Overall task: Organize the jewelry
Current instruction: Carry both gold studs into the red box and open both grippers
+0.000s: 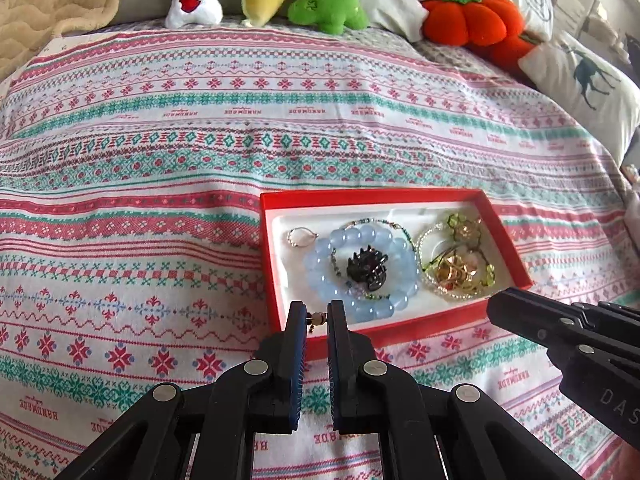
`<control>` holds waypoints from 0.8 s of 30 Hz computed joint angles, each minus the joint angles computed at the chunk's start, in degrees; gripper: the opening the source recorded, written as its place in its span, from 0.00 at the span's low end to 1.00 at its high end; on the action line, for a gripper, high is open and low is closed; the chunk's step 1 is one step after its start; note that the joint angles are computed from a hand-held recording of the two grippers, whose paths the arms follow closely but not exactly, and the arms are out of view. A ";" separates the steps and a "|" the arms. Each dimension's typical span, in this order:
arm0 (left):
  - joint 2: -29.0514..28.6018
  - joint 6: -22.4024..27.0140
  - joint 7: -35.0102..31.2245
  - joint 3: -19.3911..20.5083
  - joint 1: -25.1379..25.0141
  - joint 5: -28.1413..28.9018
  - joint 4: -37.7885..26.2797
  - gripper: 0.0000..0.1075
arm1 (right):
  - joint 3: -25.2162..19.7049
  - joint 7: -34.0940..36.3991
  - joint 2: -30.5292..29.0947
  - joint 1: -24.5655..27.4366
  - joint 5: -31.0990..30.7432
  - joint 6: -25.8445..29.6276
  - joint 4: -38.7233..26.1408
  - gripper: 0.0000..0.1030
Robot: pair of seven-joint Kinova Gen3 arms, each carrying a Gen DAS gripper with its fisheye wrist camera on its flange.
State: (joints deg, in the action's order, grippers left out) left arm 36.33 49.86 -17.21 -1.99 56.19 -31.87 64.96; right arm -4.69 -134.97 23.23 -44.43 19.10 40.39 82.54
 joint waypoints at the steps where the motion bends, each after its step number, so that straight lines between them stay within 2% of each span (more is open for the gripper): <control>1: 0.43 0.15 -0.14 0.01 -0.10 -0.01 -0.62 0.04 | 0.02 0.10 -0.10 0.33 -0.09 -0.52 0.07 0.05; 7: 3.04 1.28 -0.85 -1.02 -0.24 -0.29 -4.59 0.04 | 0.71 0.25 0.29 1.66 0.01 -3.50 -0.20 0.05; 14: 5.15 1.01 -1.76 -2.01 -1.13 -0.15 -7.25 0.04 | 0.74 3.03 2.27 3.31 -1.74 -4.50 -2.38 0.05; 24: 6.46 -0.04 -1.32 -2.85 -2.53 1.61 -7.92 0.06 | 1.95 5.19 4.89 3.52 -3.30 -4.21 -4.93 0.05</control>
State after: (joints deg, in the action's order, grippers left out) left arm 42.79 49.82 -18.53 -4.83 53.66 -30.26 57.04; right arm -2.74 -129.78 28.12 -40.91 15.80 36.19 77.61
